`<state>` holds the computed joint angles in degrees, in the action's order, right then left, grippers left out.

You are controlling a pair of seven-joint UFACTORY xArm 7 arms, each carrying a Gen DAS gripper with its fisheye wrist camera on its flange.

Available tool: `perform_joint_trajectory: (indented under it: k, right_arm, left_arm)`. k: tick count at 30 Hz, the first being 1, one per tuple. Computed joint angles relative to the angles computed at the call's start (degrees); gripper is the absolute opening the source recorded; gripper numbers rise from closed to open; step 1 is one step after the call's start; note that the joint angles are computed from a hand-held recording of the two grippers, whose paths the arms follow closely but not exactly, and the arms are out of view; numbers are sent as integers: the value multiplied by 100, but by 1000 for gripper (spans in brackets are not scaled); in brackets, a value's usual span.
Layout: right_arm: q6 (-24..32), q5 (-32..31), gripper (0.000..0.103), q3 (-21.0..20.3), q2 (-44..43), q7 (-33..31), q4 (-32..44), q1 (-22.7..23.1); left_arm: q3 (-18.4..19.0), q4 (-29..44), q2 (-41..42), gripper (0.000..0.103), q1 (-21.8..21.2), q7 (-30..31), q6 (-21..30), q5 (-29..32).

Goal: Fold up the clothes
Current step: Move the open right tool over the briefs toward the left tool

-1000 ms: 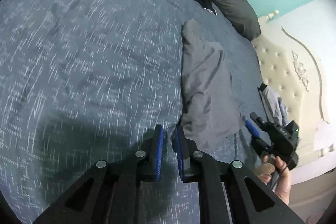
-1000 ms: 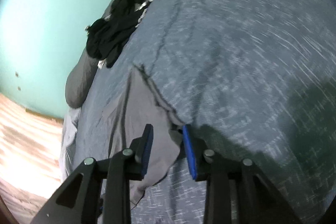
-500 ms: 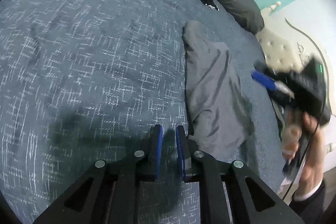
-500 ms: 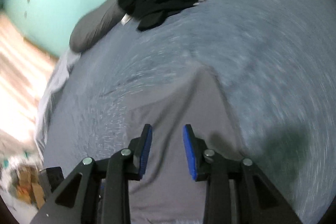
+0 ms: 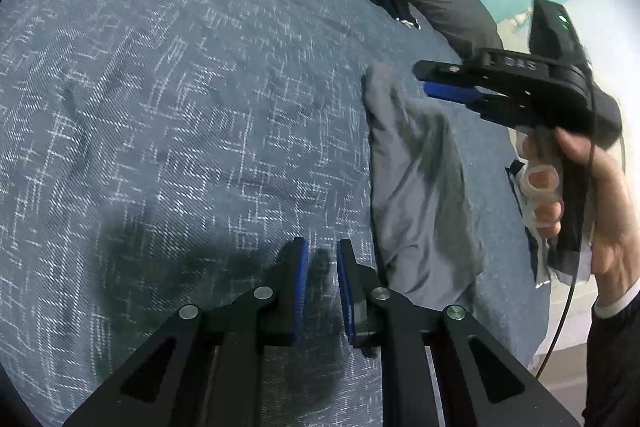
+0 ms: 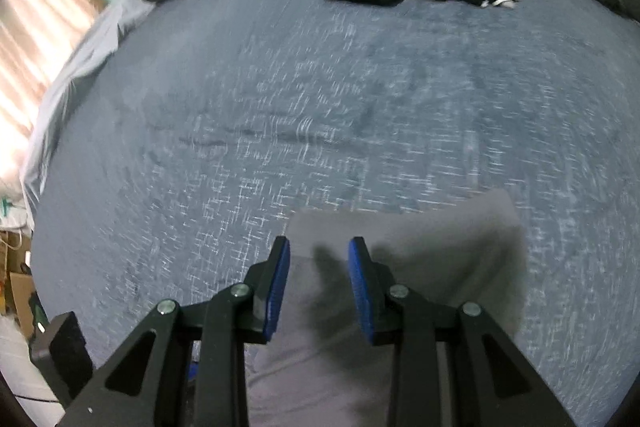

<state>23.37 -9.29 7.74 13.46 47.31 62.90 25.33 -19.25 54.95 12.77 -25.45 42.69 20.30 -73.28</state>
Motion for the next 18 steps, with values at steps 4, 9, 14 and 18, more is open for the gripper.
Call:
perform_joint_trajectory:
  k: [4, 9, 14, 18]
  right_arm:
    - [720, 102, 31, 29, 494, -189, 682, 25]
    - [1153, 188, 31, -38, 898, -171, 1181, 113]
    - [1528, 22, 31, -144, 1094, -33, 1557, 242]
    - [1763, -105, 31, -173, 1135, -6, 1814, 300]
  left_arm:
    - [-20, 51, 54, 17, -21, -91, 62, 94]
    - [-65, 118, 124, 27, -70, -161, 310, 378]
    - [-105, 189, 216, 32, -106, -329, 362, 652]
    - [-143, 267, 300, 35, -91, -421, 351, 778]
